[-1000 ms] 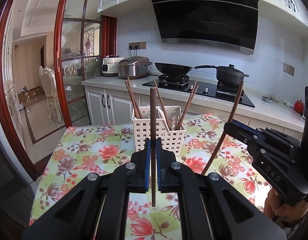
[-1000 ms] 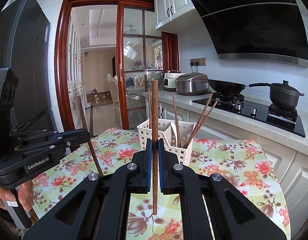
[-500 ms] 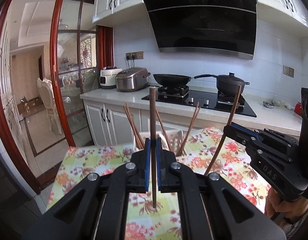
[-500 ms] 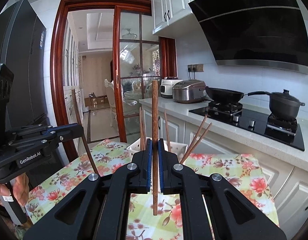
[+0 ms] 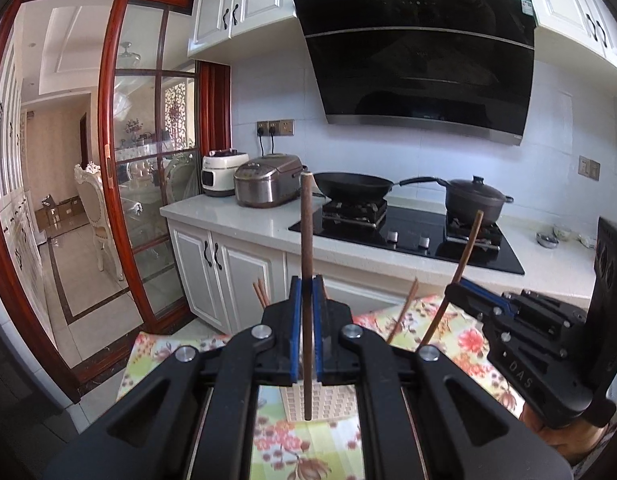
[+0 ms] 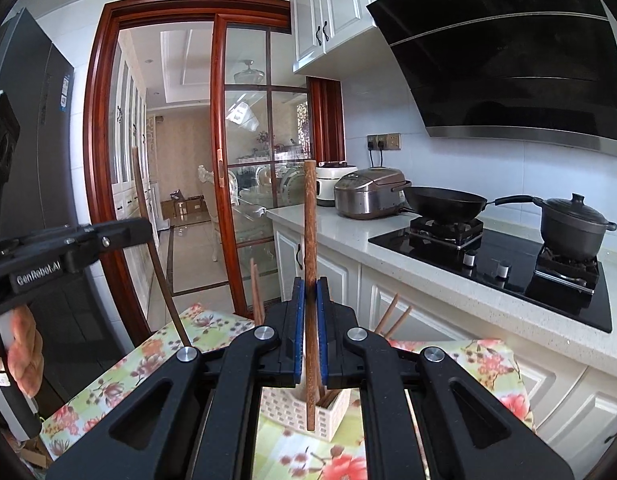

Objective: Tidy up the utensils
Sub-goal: 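Lower the chopstick into the basket and open the right gripper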

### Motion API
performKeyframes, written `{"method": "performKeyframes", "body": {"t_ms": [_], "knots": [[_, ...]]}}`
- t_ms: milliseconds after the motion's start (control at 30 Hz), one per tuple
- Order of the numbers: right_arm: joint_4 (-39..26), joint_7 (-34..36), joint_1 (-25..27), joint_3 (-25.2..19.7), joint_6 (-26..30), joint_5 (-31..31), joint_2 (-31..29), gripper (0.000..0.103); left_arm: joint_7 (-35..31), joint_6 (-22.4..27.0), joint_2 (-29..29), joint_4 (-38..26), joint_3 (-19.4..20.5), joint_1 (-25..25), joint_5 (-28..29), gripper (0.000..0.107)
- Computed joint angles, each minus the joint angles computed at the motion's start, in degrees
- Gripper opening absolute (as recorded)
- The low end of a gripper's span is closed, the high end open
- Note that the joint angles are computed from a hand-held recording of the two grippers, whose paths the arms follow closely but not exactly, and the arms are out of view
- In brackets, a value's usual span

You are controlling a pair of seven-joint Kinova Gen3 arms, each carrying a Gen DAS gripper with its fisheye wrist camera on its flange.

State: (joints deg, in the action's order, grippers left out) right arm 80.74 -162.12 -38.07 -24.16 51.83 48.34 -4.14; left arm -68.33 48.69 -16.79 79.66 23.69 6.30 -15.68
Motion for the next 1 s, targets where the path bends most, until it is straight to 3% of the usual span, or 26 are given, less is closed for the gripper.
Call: {"method": "performKeyframes", "body": {"t_ms": [200, 433, 533, 700, 1000], "knots": [[-2.3, 1.9, -0.1, 2.4, -1.2, -1.4, 2.2, 0.006, 2.1, -0.4, 4.4, -4.2, 1.0, -0.1, -2.9, 0.005], [-4.6, 4.6, -0.5, 5.8, -4.0, -4.6, 5.1, 0.006, 5.1, -0.2, 9.7, -7.1, -0.5, 3.4, -7.4, 0.005], [-5.6, 7.8, -0.7, 7.4, -5.2, -8.0, 6.8, 0.006, 4.7, -0.8, 10.9, -7.0, -3.6, 5.2, -5.6, 0.005], [-8.0, 14.2, -1.3, 9.9, -5.4, -15.0, 9.9, 0.006, 0.6, -1.2, 13.6, -6.9, -10.0, 7.9, 2.4, 0.005], [-11.7, 20.9, -3.7, 13.6, -3.7, -22.8, 15.0, 0.006, -4.6, -0.7, 17.3, -6.2, -13.7, 9.3, 8.4, 0.005]]}}
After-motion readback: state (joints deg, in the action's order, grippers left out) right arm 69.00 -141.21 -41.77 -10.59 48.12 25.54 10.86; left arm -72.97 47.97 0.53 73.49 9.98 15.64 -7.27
